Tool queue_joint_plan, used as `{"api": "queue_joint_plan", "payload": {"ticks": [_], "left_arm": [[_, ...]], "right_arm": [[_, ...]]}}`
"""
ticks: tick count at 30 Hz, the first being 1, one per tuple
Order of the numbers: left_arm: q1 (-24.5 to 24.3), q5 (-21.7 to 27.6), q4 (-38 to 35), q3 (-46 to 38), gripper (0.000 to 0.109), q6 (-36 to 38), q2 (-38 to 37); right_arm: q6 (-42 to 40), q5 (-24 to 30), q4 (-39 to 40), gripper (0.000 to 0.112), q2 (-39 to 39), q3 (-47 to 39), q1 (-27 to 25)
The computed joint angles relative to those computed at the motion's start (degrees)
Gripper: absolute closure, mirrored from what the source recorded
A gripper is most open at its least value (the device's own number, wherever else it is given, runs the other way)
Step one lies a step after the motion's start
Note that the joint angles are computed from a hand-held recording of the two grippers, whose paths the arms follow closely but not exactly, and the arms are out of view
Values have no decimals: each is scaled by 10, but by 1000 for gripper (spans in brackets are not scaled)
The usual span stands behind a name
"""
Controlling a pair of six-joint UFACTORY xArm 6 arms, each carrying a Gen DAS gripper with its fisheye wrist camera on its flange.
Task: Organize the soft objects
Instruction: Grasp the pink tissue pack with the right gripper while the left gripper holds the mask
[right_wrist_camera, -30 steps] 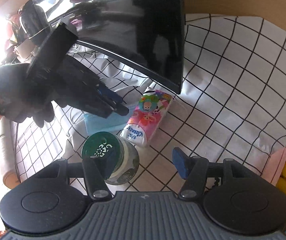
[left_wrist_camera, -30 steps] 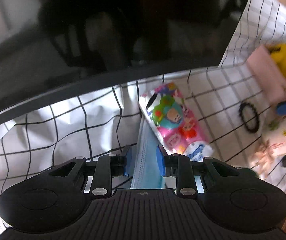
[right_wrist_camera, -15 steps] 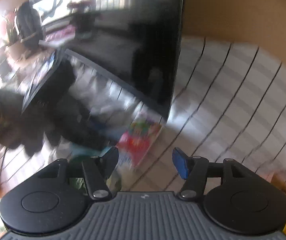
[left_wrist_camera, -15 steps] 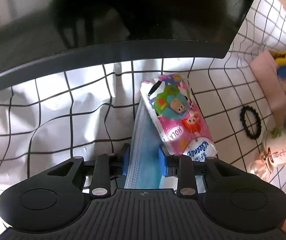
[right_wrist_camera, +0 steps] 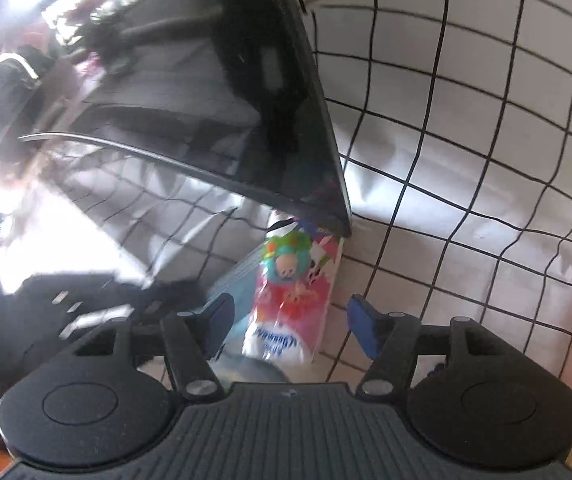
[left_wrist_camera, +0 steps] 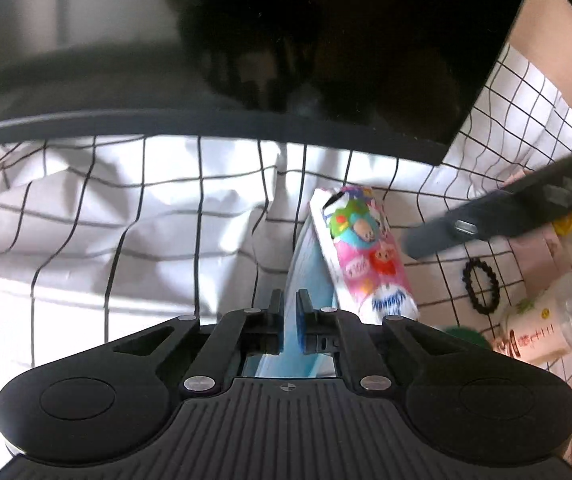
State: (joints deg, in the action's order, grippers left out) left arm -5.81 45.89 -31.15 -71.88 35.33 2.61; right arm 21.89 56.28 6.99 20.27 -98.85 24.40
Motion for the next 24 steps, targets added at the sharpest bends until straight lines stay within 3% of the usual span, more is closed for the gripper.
{"api": "queue_joint_plan", "payload": {"ticks": [3, 6, 9, 12, 18, 24], "left_arm": [[1, -18, -16, 25, 101, 8, -15], [6, 5, -35, 6, 100, 16, -4], [3, 39, -10, -37, 98, -5, 26], [-7, 32, 24, -62, 96, -14, 48], [-14, 125, 55, -154, 96, -35, 120], [-45, 71, 108, -114, 95, -14, 100]], "right_arm": [[31, -19, -26, 49, 12, 7, 11], [38, -37, -40, 49, 17, 21, 15], [34, -41, -28, 49, 15, 28, 11], [18, -55, -21, 49, -6, 52, 8], [-10, -68, -28, 49, -29, 83, 6], [-7, -77, -14, 49, -34, 96, 0]]}}
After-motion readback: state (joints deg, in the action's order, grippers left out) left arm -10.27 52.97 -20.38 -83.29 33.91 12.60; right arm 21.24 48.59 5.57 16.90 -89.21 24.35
